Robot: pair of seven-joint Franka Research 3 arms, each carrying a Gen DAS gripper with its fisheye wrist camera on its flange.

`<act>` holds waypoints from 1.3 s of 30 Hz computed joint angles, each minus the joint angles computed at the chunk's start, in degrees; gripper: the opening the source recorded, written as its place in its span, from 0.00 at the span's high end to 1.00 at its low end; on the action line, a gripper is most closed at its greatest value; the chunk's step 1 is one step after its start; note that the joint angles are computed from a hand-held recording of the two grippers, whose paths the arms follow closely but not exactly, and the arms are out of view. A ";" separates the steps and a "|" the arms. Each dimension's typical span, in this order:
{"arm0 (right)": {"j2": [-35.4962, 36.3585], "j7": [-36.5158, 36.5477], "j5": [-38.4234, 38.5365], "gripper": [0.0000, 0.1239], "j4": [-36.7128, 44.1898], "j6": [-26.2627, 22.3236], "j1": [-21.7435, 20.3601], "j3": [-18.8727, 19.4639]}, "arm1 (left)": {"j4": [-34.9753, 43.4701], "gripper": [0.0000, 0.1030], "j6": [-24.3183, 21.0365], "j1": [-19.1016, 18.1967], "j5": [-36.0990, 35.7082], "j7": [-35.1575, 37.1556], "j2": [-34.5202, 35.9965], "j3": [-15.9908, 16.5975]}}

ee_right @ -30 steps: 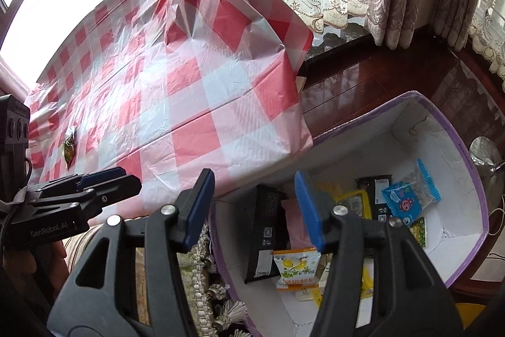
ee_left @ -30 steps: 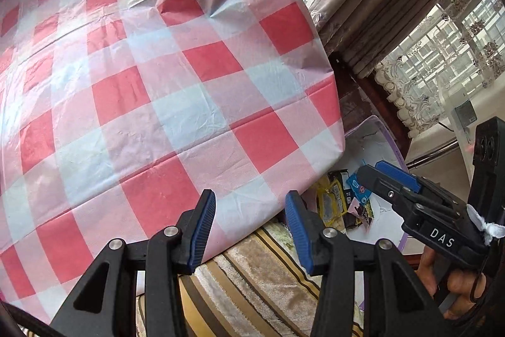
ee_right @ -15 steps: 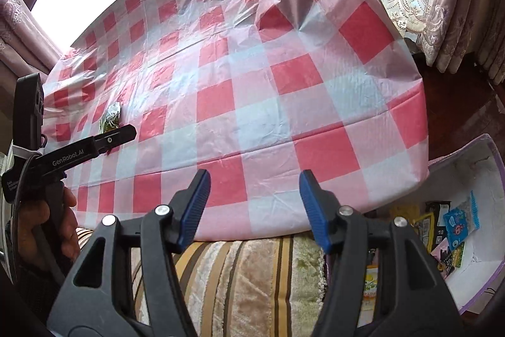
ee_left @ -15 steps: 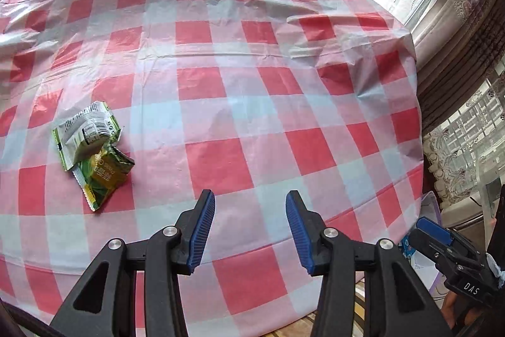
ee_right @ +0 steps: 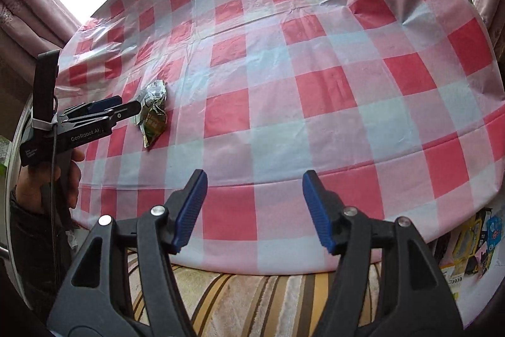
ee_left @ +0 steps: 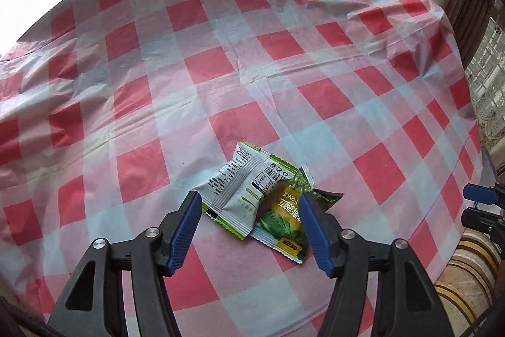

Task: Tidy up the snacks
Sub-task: 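Grasp white-green pack with left tool while right grasps green pack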

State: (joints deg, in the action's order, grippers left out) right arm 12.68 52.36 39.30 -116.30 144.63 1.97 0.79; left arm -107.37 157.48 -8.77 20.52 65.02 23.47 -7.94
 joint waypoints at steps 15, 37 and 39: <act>4.50 7.78 -4.06 0.46 3.87 3.39 6.12 3.15 | 6.02 0.53 -0.60 6.76 -11.62 21.87 7.21 -5.95; 15.53 29.29 -16.02 0.49 14.55 10.64 13.78 2.49 | -12.86 0.55 13.03 5.88 -13.40 1.78 -3.05 -0.65; 15.57 29.86 -18.58 0.54 14.10 11.05 14.39 2.05 | -13.76 0.55 13.03 4.65 -11.38 -1.26 -3.78 0.78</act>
